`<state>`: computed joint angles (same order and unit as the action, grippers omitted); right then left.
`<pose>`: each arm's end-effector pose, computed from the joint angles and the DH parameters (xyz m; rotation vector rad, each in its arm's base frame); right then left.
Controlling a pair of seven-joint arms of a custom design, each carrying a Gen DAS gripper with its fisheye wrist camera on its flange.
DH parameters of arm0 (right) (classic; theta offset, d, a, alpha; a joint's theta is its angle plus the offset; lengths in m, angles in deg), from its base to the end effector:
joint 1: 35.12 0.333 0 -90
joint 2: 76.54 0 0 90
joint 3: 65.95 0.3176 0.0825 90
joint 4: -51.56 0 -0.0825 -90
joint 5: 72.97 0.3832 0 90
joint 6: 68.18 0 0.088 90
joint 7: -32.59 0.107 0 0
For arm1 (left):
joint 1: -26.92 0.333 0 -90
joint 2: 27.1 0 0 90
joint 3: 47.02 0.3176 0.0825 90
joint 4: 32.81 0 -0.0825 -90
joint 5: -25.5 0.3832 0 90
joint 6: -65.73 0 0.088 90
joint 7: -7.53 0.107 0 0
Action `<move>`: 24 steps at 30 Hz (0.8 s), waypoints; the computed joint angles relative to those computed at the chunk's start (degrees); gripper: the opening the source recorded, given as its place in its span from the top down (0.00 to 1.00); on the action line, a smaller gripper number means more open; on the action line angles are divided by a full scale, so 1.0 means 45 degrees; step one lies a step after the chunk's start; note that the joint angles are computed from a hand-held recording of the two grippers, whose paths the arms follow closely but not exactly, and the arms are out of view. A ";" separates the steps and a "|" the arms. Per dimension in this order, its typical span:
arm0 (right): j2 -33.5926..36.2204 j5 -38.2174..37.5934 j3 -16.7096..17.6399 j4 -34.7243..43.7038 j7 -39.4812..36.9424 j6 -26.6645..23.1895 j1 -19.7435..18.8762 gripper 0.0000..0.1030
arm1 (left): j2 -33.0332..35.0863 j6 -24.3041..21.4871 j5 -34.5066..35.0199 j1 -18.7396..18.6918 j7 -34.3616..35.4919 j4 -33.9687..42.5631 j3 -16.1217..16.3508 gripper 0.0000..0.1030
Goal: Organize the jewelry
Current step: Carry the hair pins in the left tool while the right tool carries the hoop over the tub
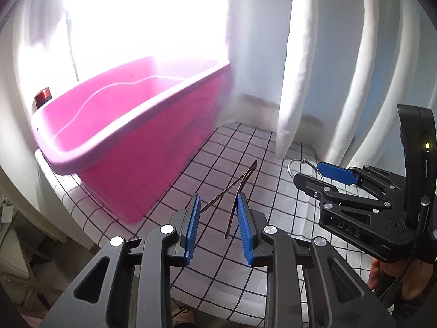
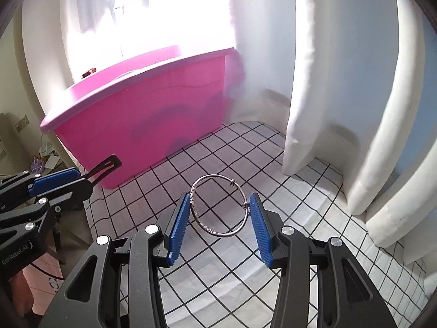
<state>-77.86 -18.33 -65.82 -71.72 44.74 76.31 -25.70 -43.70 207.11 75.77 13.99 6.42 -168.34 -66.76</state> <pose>0.5576 0.0860 0.4511 -2.2261 0.8606 -0.2770 0.4061 -0.2707 0.4732 -2.0273 1.3391 -0.6691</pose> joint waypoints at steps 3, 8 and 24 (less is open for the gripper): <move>-0.0487 0.0143 0.0030 0.0025 0.0208 0.0135 0.0084 0.58 | -0.0545 0.0167 -0.0075 0.0009 0.0602 0.0032 0.0179 0.74; -0.0826 0.0652 0.0068 0.0516 0.0444 0.0371 0.0481 0.58 | -0.1432 0.0420 -0.0423 0.0349 0.1635 -0.0002 0.0403 0.74; 0.0402 0.0468 0.1188 0.2891 0.1515 0.1018 0.2053 0.58 | -0.3984 0.1079 -0.1640 0.2786 0.4418 -0.1360 0.1580 0.74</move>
